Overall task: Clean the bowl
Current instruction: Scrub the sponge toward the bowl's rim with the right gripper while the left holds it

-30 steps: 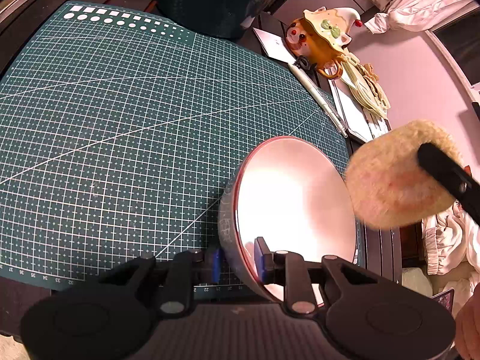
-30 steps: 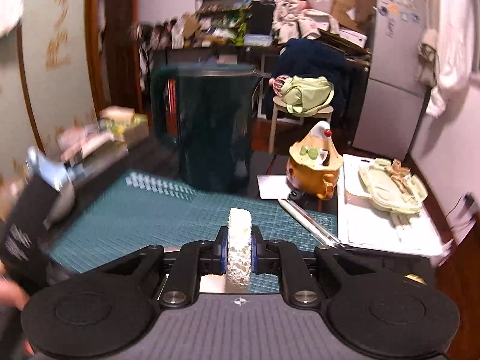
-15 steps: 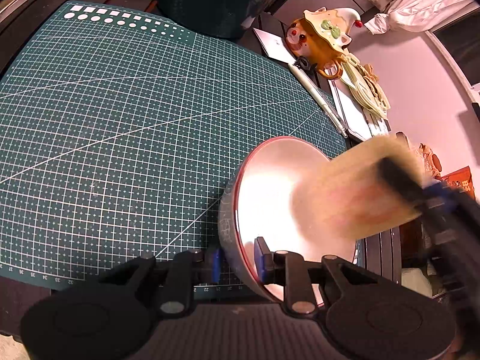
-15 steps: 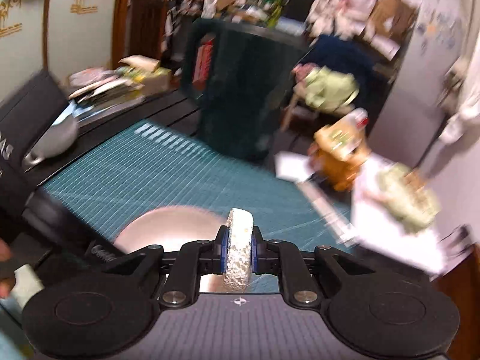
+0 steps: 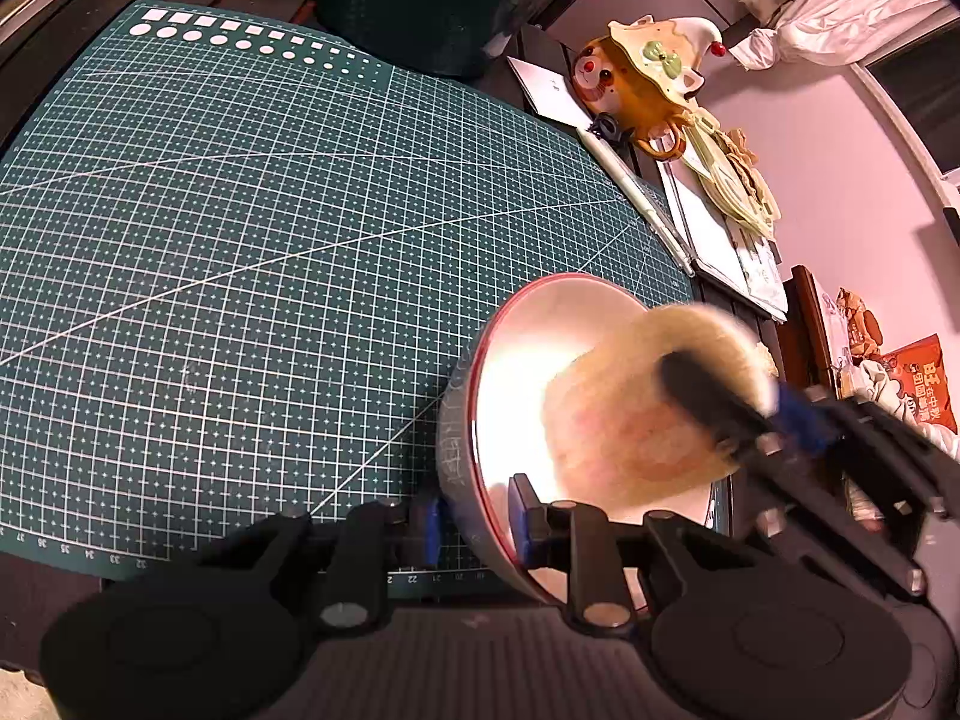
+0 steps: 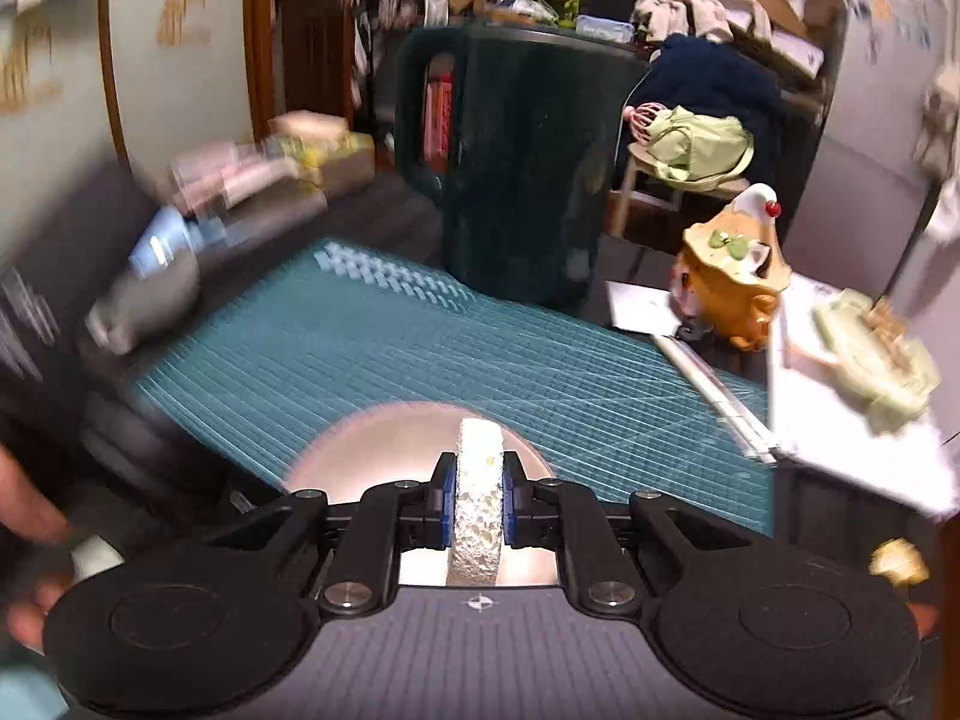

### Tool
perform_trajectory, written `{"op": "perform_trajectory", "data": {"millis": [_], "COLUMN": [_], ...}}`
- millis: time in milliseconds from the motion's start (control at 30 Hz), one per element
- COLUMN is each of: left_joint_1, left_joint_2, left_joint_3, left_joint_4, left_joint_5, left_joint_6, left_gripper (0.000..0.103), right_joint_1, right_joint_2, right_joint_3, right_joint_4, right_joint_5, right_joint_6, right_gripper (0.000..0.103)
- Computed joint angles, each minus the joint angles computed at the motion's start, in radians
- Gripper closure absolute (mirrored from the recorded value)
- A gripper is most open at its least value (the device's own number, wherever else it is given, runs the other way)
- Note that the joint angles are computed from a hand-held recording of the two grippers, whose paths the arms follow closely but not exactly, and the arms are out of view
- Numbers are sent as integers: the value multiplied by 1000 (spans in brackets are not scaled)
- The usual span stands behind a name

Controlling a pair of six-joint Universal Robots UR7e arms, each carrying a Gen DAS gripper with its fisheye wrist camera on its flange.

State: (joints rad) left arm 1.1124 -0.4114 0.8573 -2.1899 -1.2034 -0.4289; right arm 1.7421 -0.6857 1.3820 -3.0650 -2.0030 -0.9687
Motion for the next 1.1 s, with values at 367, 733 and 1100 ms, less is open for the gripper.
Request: {"op": "perform_trajectory", "data": {"millis": [367,733,1100], "left_joint_1": [0,0,-5], "left_joint_2": [0,-3,11], "left_joint_3": [-1,5,-20], "left_joint_4": [2,-1,14], "left_joint_5": [0,-2,1], "left_joint_6": [-2,-5,-16], "left_gripper": [81,81,81], "right_joint_1": [-31,-10,-43], "right_joint_2": [-110,-50,-93], "right_joint_3": [-2,1,-51], "right_joint_4": [98,26,214], "right_joint_5": [214,62,198], "right_joint_6": [212,68,286], "right_gripper": [90,90,90]}}
